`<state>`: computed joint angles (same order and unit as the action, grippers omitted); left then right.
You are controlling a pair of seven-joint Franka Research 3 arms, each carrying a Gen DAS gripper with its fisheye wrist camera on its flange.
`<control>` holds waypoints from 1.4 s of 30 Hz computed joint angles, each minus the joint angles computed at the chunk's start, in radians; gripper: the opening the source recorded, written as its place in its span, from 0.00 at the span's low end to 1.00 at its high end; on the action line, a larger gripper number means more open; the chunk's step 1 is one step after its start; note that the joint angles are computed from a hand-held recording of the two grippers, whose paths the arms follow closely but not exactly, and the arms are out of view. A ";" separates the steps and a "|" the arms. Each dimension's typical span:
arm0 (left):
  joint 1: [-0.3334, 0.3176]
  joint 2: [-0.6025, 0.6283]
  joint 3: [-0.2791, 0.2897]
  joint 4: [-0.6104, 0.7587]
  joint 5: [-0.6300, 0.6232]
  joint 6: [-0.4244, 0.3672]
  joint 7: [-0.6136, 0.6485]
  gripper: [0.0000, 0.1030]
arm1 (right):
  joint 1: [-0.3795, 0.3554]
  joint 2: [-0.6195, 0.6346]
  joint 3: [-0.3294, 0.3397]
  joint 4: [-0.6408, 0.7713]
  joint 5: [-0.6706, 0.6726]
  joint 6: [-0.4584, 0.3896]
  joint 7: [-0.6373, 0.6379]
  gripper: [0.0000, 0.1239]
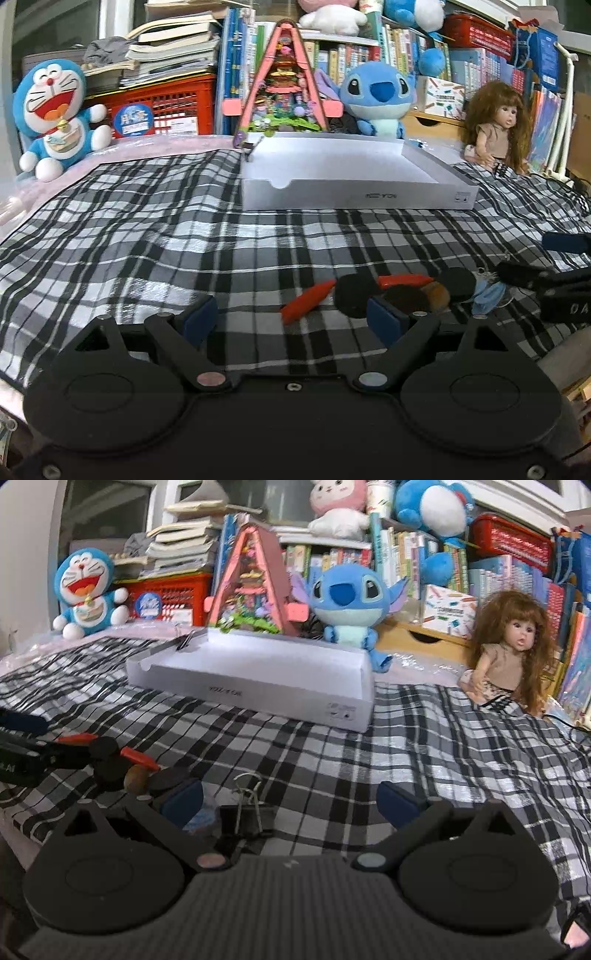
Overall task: Organize rigid objects
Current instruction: 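Move the left tool to a red crayon while the right tool approaches the black binder clip, then grasp the red crayon with the left tool while the right tool grasps the binder clip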
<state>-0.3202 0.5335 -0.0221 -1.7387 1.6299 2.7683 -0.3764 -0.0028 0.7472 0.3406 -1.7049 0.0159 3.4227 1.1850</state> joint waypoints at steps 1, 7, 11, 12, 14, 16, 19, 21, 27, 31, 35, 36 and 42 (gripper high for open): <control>0.000 -0.006 0.001 -0.009 0.000 -0.002 -0.002 0.84 | -0.003 -0.001 0.001 -0.004 0.001 0.011 0.002 0.80; 0.007 -0.026 -0.003 -0.042 -0.037 -0.047 0.017 0.84 | -0.025 -0.008 0.012 -0.021 -0.025 0.020 0.016 0.77; 0.005 -0.020 0.000 -0.039 -0.106 -0.088 0.071 0.84 | -0.035 -0.011 0.019 -0.036 -0.044 0.034 0.025 0.76; 0.003 -0.018 0.003 -0.037 -0.111 -0.092 0.074 0.84 | -0.036 -0.012 0.019 -0.039 -0.050 0.036 0.026 0.76; 0.002 -0.013 0.008 -0.029 -0.118 -0.092 0.085 0.84 | -0.041 -0.015 0.022 -0.048 -0.064 0.045 0.030 0.75; -0.003 -0.006 0.012 -0.021 -0.126 -0.101 0.094 0.84 | -0.051 -0.016 0.030 -0.057 -0.084 0.057 0.035 0.75; -0.008 0.006 0.018 -0.004 -0.143 -0.109 0.115 0.84 | -0.057 -0.021 0.029 -0.072 -0.108 0.085 0.047 0.75; -0.011 0.011 0.023 0.005 -0.149 -0.113 0.121 0.84 | -0.060 -0.025 0.026 -0.080 -0.125 0.097 0.061 0.75; -0.024 0.013 0.033 0.011 -0.165 -0.129 0.112 0.84 | -0.026 -0.034 -0.025 -0.083 -0.122 0.108 0.102 0.75; -0.037 0.010 0.033 0.010 -0.136 -0.135 0.102 0.84 | 0.021 -0.034 -0.072 -0.072 -0.081 0.084 0.096 0.75; -0.042 0.025 0.024 0.031 -0.141 -0.142 0.127 0.84 | 0.032 -0.031 -0.077 -0.073 -0.071 0.074 0.080 0.75; -0.044 0.032 0.021 0.041 -0.156 -0.148 0.140 0.84 | 0.044 -0.031 -0.088 -0.071 -0.062 0.072 0.073 0.75; -0.061 0.061 0.031 0.081 -0.201 -0.151 0.152 0.84 | 0.075 -0.024 -0.104 -0.055 -0.009 0.042 0.051 0.74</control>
